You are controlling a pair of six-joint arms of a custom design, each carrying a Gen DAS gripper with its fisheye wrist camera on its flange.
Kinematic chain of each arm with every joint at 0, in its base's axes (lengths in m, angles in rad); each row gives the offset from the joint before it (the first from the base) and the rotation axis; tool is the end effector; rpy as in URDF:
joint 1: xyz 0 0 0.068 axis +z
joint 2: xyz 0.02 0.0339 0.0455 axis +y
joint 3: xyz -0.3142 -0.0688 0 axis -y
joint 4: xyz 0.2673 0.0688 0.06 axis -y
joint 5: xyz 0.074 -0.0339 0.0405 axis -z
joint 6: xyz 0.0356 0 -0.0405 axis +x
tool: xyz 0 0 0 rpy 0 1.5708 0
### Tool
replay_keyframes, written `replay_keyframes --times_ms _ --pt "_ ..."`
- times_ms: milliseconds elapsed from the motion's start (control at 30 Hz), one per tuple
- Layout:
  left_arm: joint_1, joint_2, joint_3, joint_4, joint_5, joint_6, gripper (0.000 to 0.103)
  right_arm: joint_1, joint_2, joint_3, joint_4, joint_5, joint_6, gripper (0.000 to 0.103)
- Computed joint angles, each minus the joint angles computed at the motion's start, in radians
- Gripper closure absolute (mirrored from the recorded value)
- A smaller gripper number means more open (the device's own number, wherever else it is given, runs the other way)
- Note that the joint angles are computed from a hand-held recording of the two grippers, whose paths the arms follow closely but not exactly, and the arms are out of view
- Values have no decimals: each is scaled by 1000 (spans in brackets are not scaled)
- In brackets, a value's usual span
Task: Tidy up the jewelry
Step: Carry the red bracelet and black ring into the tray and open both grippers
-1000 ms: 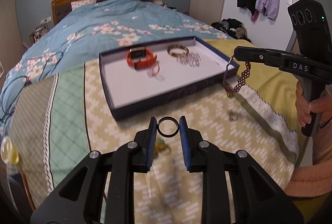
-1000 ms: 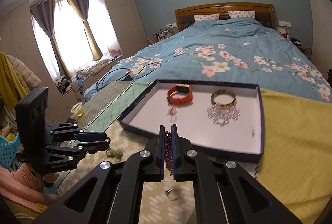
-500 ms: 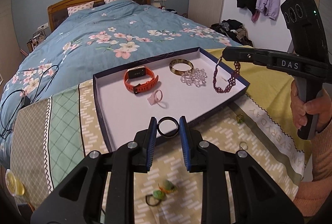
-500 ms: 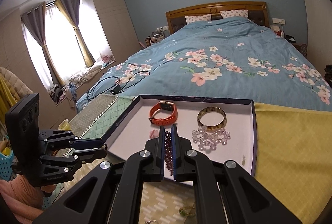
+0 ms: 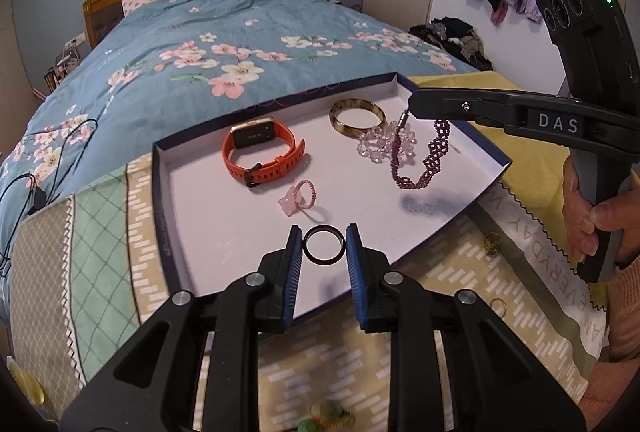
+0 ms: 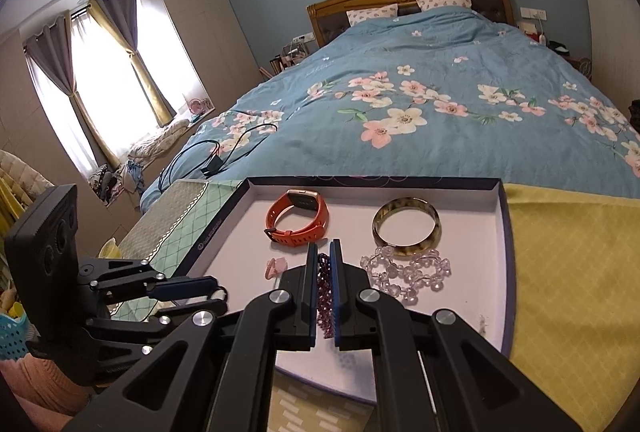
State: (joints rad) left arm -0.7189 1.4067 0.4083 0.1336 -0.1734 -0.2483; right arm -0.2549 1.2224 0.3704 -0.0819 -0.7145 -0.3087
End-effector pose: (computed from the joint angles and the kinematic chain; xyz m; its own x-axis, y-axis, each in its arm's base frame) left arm 0.1806 -0.1499 0.1483 -0.6938 0.2855 -0.6612 0.4064 0.9131 -0.0322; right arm 0.1935 -0.0263 0.1660 -0.6845 -0.0588 -0.7266 -0.4141 0.8517 0.3212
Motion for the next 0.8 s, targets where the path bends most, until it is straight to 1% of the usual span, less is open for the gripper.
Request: replay_keyframes --times_ms 167,367,600,800 --pt "48 101 49 21 61 10 81 10 58 13 26 10 13 99" --pt "95 217 120 20 99 15 81 0 139 30 69 25 35 99" --pt "144 276 163 19 112 4 81 -26 232 51 111 39 69 97" --pt "155 292 172 26 97 -9 80 -37 257 49 141 58 90 92"
